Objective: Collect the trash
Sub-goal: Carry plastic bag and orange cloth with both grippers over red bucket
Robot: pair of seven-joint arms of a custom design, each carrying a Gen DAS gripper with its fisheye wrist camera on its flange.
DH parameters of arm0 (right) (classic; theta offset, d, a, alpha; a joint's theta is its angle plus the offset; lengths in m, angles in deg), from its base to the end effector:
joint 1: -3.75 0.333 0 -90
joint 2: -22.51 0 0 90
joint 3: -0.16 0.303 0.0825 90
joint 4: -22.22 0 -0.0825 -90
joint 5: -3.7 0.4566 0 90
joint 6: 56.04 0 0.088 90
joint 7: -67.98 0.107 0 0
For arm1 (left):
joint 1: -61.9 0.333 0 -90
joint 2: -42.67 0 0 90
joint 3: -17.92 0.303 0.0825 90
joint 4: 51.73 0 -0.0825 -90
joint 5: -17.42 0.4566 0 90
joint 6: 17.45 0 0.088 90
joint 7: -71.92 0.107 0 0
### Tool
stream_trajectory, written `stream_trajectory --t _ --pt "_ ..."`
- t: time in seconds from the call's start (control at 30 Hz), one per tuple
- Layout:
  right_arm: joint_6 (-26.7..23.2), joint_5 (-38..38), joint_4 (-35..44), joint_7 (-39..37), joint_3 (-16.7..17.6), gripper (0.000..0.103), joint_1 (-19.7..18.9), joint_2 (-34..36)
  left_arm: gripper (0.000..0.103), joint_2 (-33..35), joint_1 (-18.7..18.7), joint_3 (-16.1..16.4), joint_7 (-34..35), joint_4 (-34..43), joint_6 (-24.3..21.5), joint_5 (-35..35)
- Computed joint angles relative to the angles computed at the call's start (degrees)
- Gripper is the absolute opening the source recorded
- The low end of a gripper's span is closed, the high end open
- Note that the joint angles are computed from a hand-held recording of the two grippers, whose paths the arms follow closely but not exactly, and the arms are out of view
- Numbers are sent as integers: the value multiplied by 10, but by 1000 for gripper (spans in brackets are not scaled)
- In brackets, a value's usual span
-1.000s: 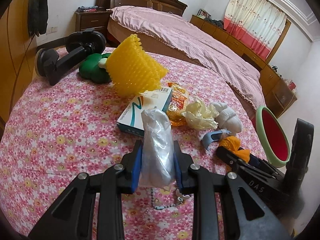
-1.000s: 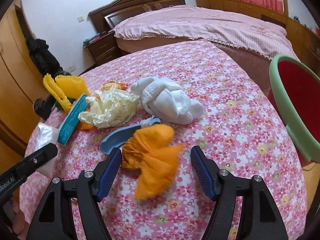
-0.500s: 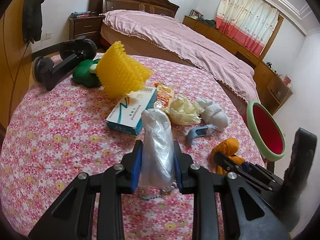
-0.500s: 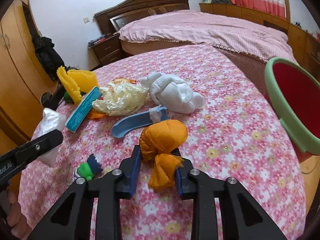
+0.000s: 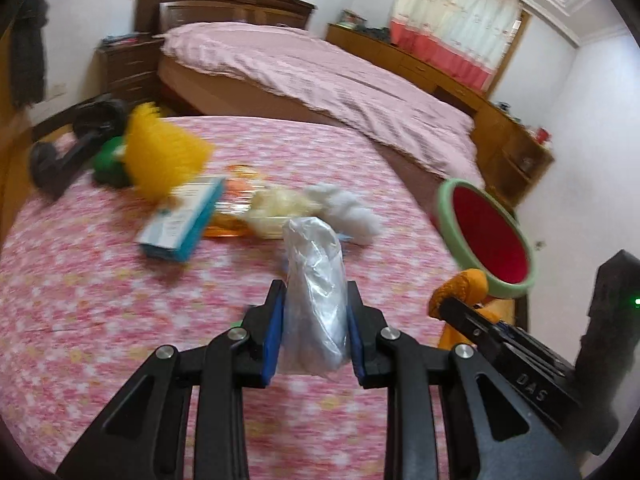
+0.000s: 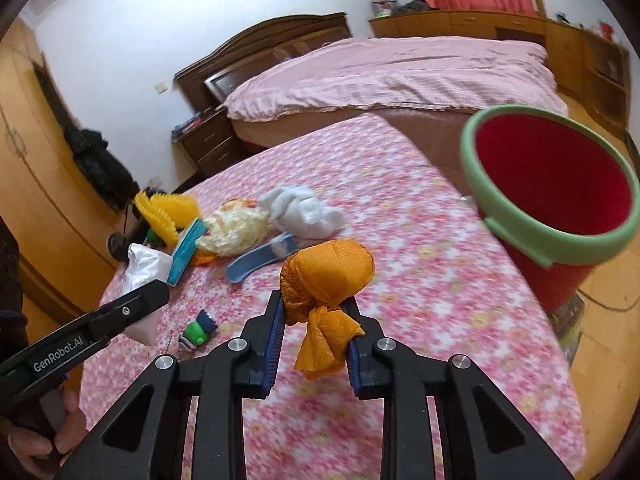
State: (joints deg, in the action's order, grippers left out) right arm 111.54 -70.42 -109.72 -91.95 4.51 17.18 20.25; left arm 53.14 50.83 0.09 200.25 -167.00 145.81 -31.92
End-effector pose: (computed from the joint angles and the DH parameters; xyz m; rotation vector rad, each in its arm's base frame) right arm 0.5343 0.2349 0.3452 -1.2967 1.9835 -0.5553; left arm 0.6163 -0.2875 0.3733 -1.5569 2.3367 -1.1880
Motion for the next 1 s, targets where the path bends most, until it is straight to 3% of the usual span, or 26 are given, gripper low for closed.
stream_trajectory --t 0.2,0.57,0.77,1.0 --pt "-28 -32 -70 64 9 27 -23 -81 29 6 -12 -14 44 30 -48 -18" --pt "-57 -50 -176 147 34 27 -92 -205 29 73 -56 -22 8 115 -75 86" --pt "-54 -50 -198 142 33 27 -129 -231 29 143 -81 -23 -44 200 -94 166" --pt "-24 -64 -190 121 14 28 -170 -214 29 233 -118 -20 -105 315 -119 250"
